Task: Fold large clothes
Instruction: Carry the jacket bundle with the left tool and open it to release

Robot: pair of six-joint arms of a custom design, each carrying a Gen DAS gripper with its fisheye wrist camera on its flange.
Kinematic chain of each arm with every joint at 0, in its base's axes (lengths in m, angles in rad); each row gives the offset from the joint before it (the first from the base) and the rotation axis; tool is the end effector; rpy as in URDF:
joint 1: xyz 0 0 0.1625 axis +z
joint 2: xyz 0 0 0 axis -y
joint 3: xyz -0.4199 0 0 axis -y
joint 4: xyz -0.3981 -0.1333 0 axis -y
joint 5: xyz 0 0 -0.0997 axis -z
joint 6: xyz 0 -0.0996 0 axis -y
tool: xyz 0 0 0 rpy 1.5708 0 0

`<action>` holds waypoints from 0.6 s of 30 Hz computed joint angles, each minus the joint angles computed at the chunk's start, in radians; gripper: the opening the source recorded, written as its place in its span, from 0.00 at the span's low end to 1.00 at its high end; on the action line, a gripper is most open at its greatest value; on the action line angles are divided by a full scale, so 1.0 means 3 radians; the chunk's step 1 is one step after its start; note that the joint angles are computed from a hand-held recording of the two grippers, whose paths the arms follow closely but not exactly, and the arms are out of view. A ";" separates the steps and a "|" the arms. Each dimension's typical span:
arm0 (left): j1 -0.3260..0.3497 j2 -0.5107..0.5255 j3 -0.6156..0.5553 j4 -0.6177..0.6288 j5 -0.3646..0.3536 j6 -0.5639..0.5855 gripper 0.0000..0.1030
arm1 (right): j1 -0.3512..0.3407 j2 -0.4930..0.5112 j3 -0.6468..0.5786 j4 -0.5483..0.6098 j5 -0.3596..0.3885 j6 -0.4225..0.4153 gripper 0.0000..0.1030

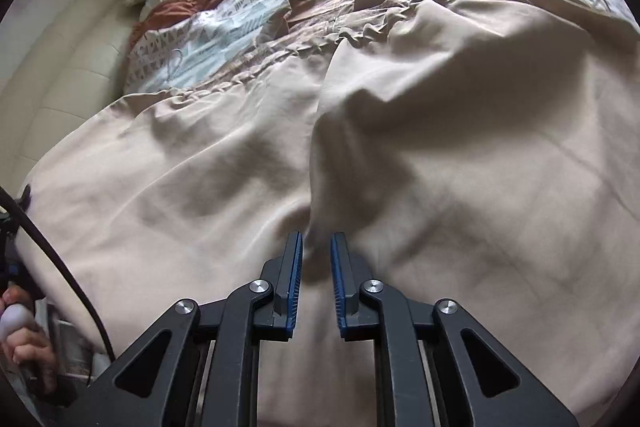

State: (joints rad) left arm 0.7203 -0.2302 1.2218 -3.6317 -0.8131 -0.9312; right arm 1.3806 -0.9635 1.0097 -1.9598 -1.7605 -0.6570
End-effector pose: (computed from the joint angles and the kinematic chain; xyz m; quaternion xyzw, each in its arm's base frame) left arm -0.4217 -0.6385 -0.0222 0.2206 -0.7912 0.5451 0.1680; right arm -0.0320 -0.7719 0.4303 0.2112 -0.9581 0.1164 0.1549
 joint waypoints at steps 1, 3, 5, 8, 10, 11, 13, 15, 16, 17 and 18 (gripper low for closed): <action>0.0005 0.0018 -0.0072 0.0025 -0.0051 0.0049 0.13 | -0.0028 -0.0052 0.0033 0.0054 0.0057 0.0014 0.13; 0.0018 0.0067 -0.0240 0.0087 -0.0158 0.0136 0.13 | -0.0078 -0.0115 0.0044 0.0200 0.0158 0.0020 0.13; 0.0027 0.0116 -0.0414 0.0180 -0.0241 0.0217 0.13 | -0.0130 -0.0180 0.0064 0.0324 0.0251 0.0033 0.13; 0.0034 0.0193 -0.0685 0.0390 -0.0315 0.0303 0.13 | -0.0206 -0.0285 0.0152 0.0377 0.0376 0.0032 0.13; 0.0036 0.0248 -0.0881 0.0555 -0.0346 0.0356 0.13 | -0.0251 -0.0346 0.0226 0.0386 0.0423 0.0027 0.13; 0.0039 0.0262 -0.0933 0.0600 -0.0359 0.0371 0.13 | -0.0280 -0.0337 0.0196 0.0435 0.0443 0.0025 0.13; 0.0041 0.0339 -0.1122 0.0740 -0.0392 0.0406 0.13 | -0.0314 -0.0337 0.0244 0.0443 0.0422 0.0025 0.13; 0.0036 0.0381 -0.1241 0.0902 -0.0396 0.0383 0.13 | -0.0334 -0.0293 0.0212 0.0479 0.0392 0.0025 0.13; 0.0030 0.0401 -0.1289 0.0992 -0.0384 0.0350 0.13 | -0.0350 -0.0288 0.0227 0.0478 0.0410 0.0023 0.13; 0.0023 0.0413 -0.1321 0.1052 -0.0374 0.0328 0.13 | -0.0362 -0.0289 0.0265 0.0424 0.0420 0.0001 0.13; 0.0020 0.0443 -0.1404 0.1163 -0.0377 0.0313 0.13 | -0.0370 -0.0301 0.0322 0.0352 0.0421 -0.0032 0.13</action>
State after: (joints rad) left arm 0.7263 -0.0972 0.8005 -3.2828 -0.9262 -0.8373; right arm 1.2696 -1.0538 1.1063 -1.8542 -1.6341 -0.6666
